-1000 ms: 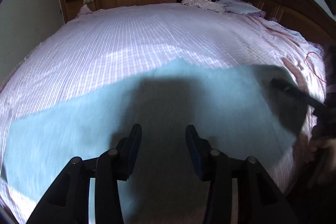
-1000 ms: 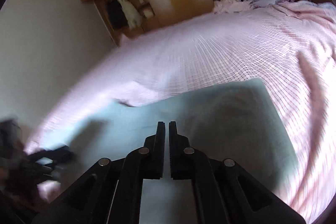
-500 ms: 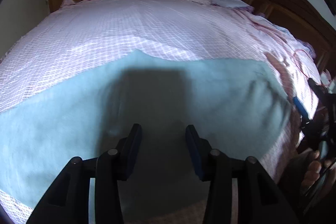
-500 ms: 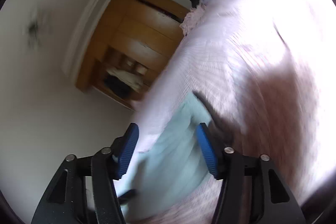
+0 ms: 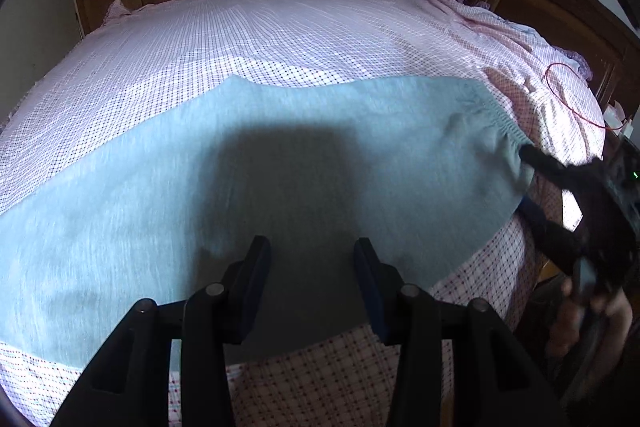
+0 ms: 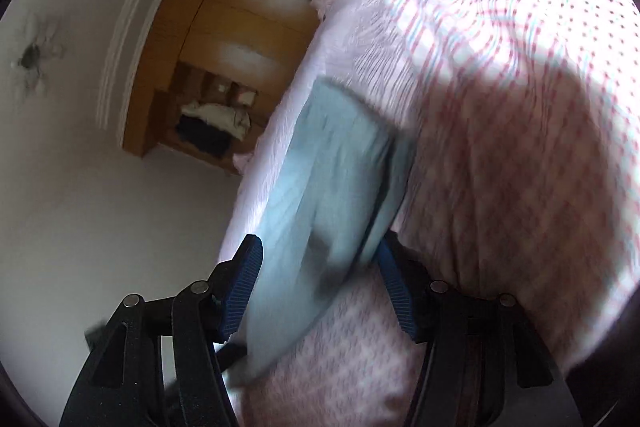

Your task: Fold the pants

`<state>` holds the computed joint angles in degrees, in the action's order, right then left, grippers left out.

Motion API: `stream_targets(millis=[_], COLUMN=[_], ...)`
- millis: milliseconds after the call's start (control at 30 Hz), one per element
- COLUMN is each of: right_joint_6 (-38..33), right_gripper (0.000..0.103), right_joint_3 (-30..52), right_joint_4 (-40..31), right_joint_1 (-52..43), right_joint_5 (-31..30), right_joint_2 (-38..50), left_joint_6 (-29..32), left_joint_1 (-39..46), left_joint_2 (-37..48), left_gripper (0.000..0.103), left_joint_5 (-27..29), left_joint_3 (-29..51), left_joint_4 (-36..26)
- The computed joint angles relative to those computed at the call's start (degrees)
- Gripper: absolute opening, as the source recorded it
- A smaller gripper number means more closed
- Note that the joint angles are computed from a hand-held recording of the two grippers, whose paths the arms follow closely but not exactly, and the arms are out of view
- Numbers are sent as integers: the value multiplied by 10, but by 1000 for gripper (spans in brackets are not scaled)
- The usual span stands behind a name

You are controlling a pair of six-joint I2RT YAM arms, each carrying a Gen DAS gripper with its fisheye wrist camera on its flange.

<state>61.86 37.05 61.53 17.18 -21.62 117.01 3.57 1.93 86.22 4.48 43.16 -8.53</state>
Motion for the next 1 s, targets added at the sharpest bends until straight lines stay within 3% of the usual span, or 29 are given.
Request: stream_targets(millis=[233, 300, 533, 600, 667, 700, 733, 867, 1000], right_joint_6=[4, 23, 12, 16, 4, -9, -16, -20, -152], right_gripper=[53, 53, 52, 51, 43, 21, 9, 9, 9], right_joint_3=[56, 54, 42, 68, 96, 113, 121, 130, 176], right_joint_4=[6, 42, 21, -19, -74, -118, -151, -217, -417], right_joint_1=[-38, -41, -29, -30, -30, -31, -30, -24, 32], right_joint_5=[16, 13, 7, 9, 11, 9, 17, 44, 162], right_joint_2=[37, 54, 42, 43, 36, 29, 21, -11, -105], left_joint_6=[-2, 2, 2, 6, 9, 16, 22, 55, 89], left_joint_1=[7, 14, 54, 74, 90, 102, 108, 149, 206], left_joint_2=[-4, -8, -28, -38, -43, -46, -50, -83, -104], left_gripper=[46, 46, 46, 46, 46, 46, 46, 46, 46], left_joint_5=[7, 9, 23, 32, 40, 40, 35, 49, 74], left_joint_3=[2, -2, -4, -7, -7, -7, -10, -18, -16], left_joint_4=[-9, -9, -20, -23, -26, -27, -26, -26, -32])
